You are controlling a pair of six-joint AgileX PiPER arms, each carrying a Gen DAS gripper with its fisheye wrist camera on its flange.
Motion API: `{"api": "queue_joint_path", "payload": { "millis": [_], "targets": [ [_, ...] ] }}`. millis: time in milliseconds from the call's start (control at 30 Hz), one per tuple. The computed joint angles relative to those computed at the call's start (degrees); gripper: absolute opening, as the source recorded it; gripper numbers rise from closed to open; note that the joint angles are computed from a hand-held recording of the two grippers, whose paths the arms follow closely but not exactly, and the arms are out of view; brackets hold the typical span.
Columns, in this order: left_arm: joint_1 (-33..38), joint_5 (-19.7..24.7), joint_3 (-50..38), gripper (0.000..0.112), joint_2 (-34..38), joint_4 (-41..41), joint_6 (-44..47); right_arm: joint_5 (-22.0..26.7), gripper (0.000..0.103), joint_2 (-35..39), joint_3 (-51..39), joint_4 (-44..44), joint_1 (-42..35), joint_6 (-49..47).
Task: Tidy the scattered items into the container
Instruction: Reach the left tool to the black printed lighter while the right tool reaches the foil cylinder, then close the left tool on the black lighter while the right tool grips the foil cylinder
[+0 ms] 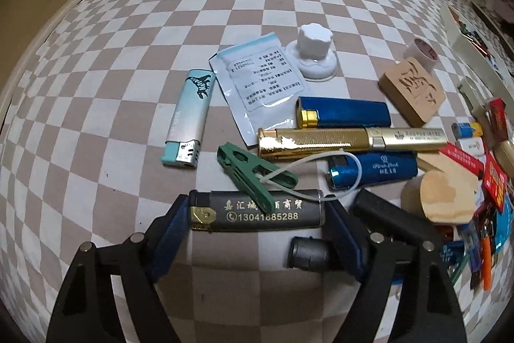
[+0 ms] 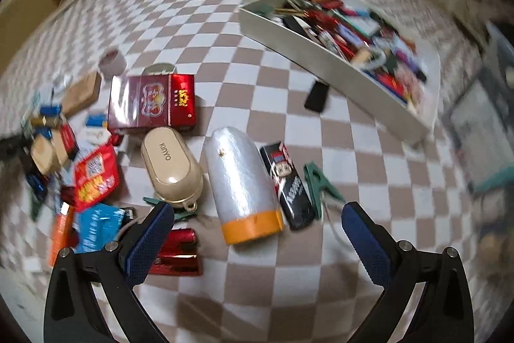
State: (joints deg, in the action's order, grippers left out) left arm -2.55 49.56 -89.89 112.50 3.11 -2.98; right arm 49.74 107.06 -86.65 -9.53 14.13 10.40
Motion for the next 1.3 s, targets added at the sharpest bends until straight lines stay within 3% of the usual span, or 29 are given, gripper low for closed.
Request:
{"api": "queue_joint_path", "payload": {
  "millis": [33,67,100,167,200,500,767,1067,1300],
  "targets": [
    [0.17,-0.22,0.40,0.082,-0.26,-0.37,1.10,0.23,0.102,0.83,-0.75,-0.49,0.54,-0.36],
    [0.44,-0.50,0.89,0.082,-0.59,-0.83,2.22,0.50,0.093,1.62,-1.48,-0.61,0.90,-0.94],
    [0.77,-0.73,1.33,0.082,-0.91,-1.38,3.17,1.02,0.071,2.50,-2.38,-0.69,1.26,-1.43],
    [1.41,-1.03,2.06,0.082,-1.42,-2.28,4.75,2.70,0.050,4.50,-4.52,-1.83,2.04,-1.07],
    [1.59,-1.19,2.41,0.082,-1.66,-2.36,5.14,3.03,0.048,5.17,-5.18,-2.87,2.50,-0.53],
    [3.23,-0.90,5.94,0.082,-4.63,-4.26,8.96,4.07,0.042,8.64,-6.42,-6.54,4.26,-1.31],
    [4.60,0.15,9.12,0.082,-7.73,-5.55,10.44,5.20,0.042,0.08,-0.36,3.74,1.64,-6.10],
    [8.74,1.81,19.91,0.082,-18.84,-10.75,18.16,6.49,0.042,-11.60,12.85,11.57,-0.86,-8.02],
    [10.12,3.05,24.04,0.082,-23.35,-11.75,19.50,7.62,0.042,-15.34,16.95,12.39,-0.27,-8.27]
  ]
}}
